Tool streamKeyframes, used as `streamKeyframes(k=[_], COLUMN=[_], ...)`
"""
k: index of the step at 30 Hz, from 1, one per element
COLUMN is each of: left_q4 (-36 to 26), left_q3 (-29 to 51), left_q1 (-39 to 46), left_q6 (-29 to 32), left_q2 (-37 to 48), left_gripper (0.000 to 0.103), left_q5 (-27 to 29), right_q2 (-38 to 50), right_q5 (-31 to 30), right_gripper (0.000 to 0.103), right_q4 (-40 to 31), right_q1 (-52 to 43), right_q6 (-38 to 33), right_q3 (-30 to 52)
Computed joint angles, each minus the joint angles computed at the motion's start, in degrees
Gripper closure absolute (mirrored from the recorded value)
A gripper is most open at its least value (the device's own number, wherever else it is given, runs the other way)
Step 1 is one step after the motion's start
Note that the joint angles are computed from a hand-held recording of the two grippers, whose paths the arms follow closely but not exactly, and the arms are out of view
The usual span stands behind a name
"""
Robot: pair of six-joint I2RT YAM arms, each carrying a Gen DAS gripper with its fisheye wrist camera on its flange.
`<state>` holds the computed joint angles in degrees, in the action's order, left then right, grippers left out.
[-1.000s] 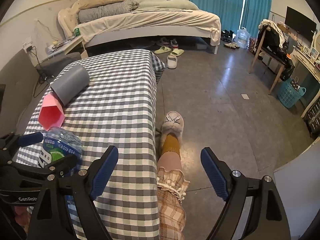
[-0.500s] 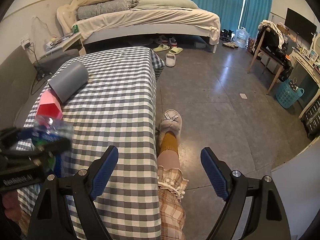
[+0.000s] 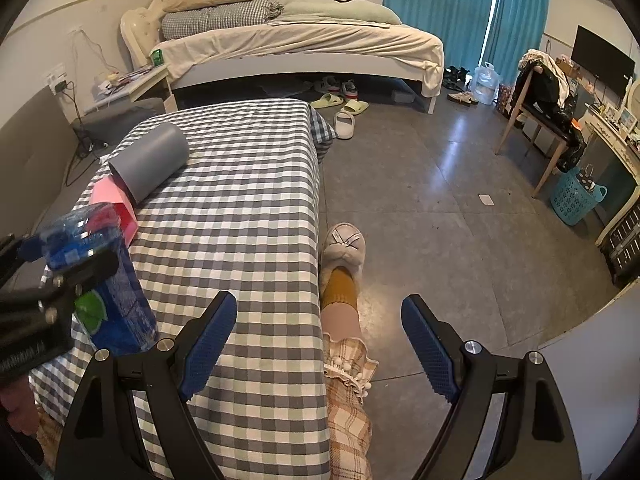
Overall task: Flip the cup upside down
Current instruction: 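Rotate the held bottle with the left gripper until its cap points up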
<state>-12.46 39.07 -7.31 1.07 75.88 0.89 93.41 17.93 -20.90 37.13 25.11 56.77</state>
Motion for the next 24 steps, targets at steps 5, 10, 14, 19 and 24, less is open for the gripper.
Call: streamKeyframes(k=[5,10,14,19,24], left_q4=[-0.27,-1.06,-1.02,0.92,2.72], left_q3=[-3.74,-5.59,-5.75,-6.17,-7.87], left_q1=[-0.06,0.47,2.18,3.03,2.86], left_q6=[2.22,3.33,3.33,3.48,5.16], left_q2=[-4.02,-4.18,-2.45,2.39,3.21], left_gripper=[0.025,0.010,0.010,0.011,0.031], left_q5=[1.83,3.26,5.92,8.37,9.12], right_q2=[-0.41,-0.73,-1.03,-1.48,-1.48], right_q5=[0.38,0.48,0.71,1.26,1.05], right_gripper=[0.018,0.018,0.018,0.018,0.018], right_q4=[-0.40,-1.08,-1.62,-2.73,-3.33], right_q1=[0.66,1.23,1.65,2.27,2.42], right_q6=[0.36,0.36,0.79,1.46,1.80], right_q3=[0.00,0.26,0.29,0.53,0.63])
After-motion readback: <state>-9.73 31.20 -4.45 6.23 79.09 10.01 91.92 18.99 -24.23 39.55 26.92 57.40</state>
